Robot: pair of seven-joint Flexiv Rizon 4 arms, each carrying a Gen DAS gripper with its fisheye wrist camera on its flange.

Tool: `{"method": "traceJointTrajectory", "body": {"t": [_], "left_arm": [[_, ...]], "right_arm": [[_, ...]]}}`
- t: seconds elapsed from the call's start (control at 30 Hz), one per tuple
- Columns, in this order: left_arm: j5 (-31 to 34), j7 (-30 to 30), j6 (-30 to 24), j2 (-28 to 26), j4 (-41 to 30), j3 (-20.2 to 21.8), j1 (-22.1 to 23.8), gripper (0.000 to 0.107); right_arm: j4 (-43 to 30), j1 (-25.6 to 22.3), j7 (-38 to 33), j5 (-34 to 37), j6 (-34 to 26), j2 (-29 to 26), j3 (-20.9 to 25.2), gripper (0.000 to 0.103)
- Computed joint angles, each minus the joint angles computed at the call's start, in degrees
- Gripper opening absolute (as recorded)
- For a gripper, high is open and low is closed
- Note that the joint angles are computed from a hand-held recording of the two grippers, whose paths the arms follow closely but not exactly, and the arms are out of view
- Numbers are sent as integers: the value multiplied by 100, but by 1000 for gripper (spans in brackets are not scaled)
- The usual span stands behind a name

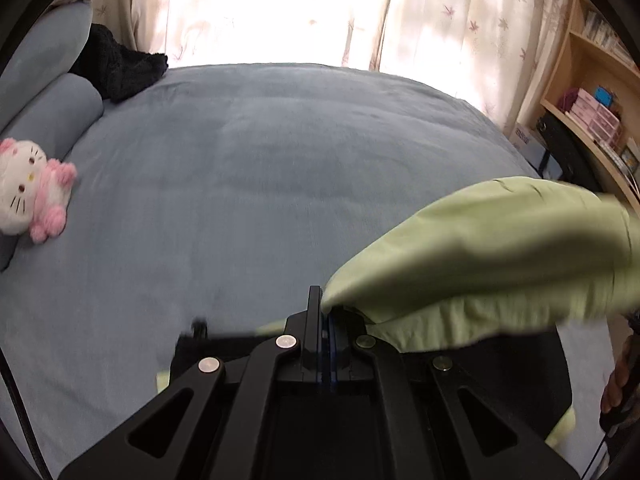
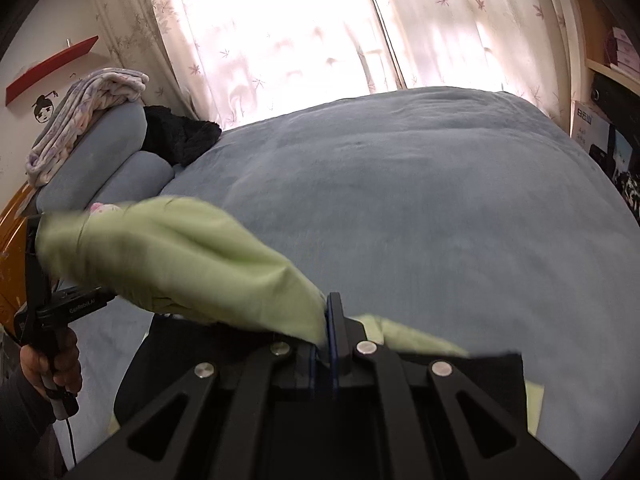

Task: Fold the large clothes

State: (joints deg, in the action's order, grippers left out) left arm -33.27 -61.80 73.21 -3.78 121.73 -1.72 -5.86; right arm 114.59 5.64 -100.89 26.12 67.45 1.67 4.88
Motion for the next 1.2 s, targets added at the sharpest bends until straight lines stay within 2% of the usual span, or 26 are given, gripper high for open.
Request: {"method": "traceJointTrajectory", "body": {"t": [0.23,0.37,0.47,0.67,0.73,0.8,0.87,0.93,1.07,1.2], "left_arm": [[-395,563,-14,596,983,113,-277,0],[-284,647,-93,664,1368,171,-392,1],[-234,653,-299,675,1550,207,-423,1],[-133,688,-640,1103,1893,298,-511,2],[-70,690,-752,1299,1968,350,-537,3],[79,643,-927,1564,2034,415,-536,5],[165,535,-1120,1877,2129,461,-596,8],[254,479,-1274,2104,2175,523,-608,12],[309,353,-1692,2608,2292,663,-665,18],[74,414,-1948,3013,2455,819,-823,27]], "right_arm": [[1011,38,167,-100,56,545,65,5],[1761,89,641,-741,357,723,207,5],[2096,142,1009,-1150,309,820,229,6],[2282,387,1101,-974,-395,1261,48,6],[2342,437,1089,-923,-622,1576,24,7],[2411,505,1108,-878,-810,1897,18,15],[2498,545,1178,-868,-1044,2348,51,33],[2588,622,1181,-864,-1257,2798,48,38],[2593,785,1296,-922,-2051,3700,77,39],[2552,971,1409,-826,-2498,4146,61,40]]}}
